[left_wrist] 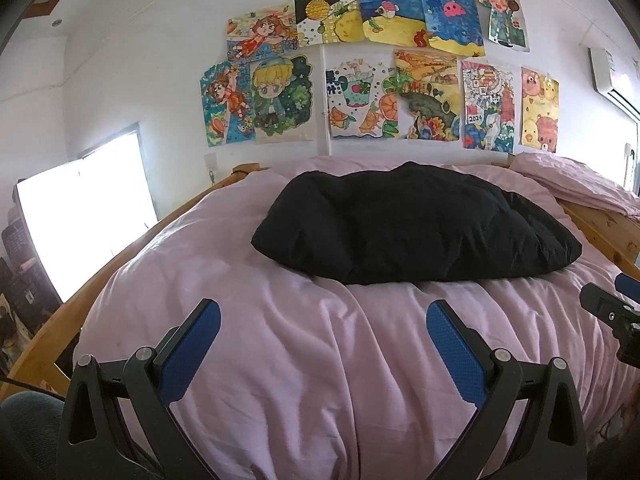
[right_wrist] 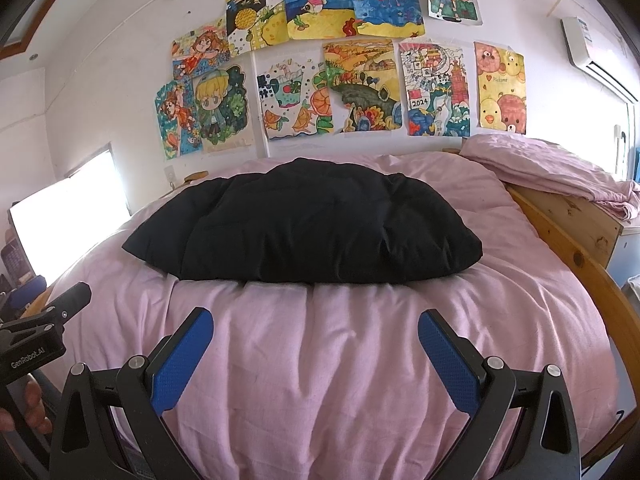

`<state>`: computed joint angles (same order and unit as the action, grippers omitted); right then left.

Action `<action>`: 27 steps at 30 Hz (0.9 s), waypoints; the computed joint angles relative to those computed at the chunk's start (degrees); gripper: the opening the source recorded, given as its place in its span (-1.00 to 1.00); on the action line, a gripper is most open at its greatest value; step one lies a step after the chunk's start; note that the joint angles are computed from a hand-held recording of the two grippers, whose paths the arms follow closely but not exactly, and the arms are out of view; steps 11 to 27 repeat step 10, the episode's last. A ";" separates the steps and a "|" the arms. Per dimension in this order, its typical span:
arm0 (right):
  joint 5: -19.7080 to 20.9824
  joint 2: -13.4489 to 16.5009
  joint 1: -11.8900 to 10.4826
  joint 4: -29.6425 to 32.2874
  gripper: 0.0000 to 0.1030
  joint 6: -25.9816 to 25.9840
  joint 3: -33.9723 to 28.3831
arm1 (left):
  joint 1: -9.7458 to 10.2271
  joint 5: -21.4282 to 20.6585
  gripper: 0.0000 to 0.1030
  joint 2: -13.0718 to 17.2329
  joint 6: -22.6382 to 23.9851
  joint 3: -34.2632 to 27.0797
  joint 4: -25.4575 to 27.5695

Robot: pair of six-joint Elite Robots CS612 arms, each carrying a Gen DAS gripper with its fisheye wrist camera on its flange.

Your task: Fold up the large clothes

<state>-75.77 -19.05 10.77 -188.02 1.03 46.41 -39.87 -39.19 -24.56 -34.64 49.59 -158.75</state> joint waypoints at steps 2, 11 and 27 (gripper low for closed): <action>0.00 0.01 0.01 0.03 1.00 0.01 -0.03 | -0.03 -0.13 0.97 0.02 -0.04 -0.01 -0.06; -0.06 -0.02 0.03 0.14 1.00 0.04 0.03 | -0.01 -0.13 0.97 -0.01 -0.38 -0.05 0.44; -0.06 -0.02 0.03 0.14 1.00 0.04 0.03 | -0.01 -0.13 0.97 -0.01 -0.38 -0.05 0.44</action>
